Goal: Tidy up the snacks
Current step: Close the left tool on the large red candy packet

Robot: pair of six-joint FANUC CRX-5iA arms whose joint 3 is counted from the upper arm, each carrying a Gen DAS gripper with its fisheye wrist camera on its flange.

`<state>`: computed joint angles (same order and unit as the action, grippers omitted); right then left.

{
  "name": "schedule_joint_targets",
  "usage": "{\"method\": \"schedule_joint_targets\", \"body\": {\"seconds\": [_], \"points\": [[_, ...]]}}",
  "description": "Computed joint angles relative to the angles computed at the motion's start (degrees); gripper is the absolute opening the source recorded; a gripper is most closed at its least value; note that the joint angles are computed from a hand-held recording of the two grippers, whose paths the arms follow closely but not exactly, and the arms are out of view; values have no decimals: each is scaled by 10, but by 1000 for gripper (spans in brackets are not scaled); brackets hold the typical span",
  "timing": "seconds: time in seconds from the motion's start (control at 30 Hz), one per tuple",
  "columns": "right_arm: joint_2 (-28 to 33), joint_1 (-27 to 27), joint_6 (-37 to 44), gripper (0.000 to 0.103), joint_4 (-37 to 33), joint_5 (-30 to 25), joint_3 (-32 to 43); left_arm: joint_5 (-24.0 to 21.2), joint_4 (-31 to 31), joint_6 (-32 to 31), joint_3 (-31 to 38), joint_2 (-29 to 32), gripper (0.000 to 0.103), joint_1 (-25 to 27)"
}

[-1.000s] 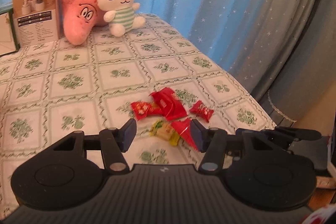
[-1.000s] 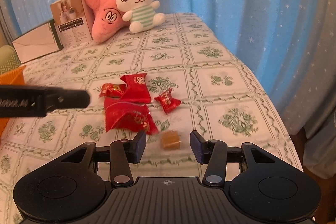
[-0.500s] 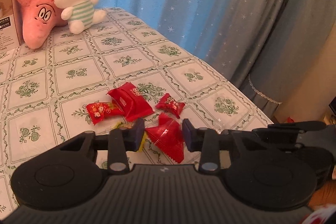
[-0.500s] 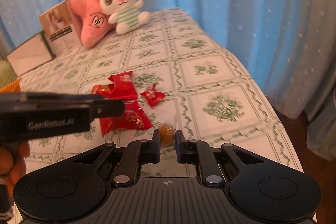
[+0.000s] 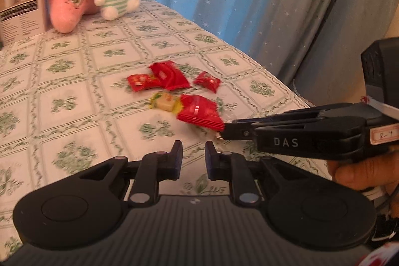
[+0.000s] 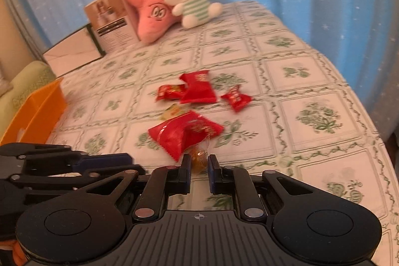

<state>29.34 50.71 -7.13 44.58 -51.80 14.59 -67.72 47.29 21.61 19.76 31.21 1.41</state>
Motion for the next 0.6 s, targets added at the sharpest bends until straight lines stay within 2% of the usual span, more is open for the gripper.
{"method": "schedule_joint_targets", "body": {"seconds": [0.1,0.23,0.33,0.53,0.57,0.6], "points": [[2,3,-17,14,2,-26,5,29,16,-6,-6,-4,22,1],[-10,4,-71,14,7,-54,-12,24,25,-4,35,22,34,-15],[-20,3,-99,14,11,-56,-26,17,22,-14,58,38,36,-34],[-22,4,-95,14,14,-67,-29,29,-41,-28,73,46,37,-62],[-22,4,-95,14,15,-67,-30,32,-52,-25,73,45,35,-63],[-23,3,-94,14,16,-66,-31,33,-58,-21,71,44,29,-62]]}}
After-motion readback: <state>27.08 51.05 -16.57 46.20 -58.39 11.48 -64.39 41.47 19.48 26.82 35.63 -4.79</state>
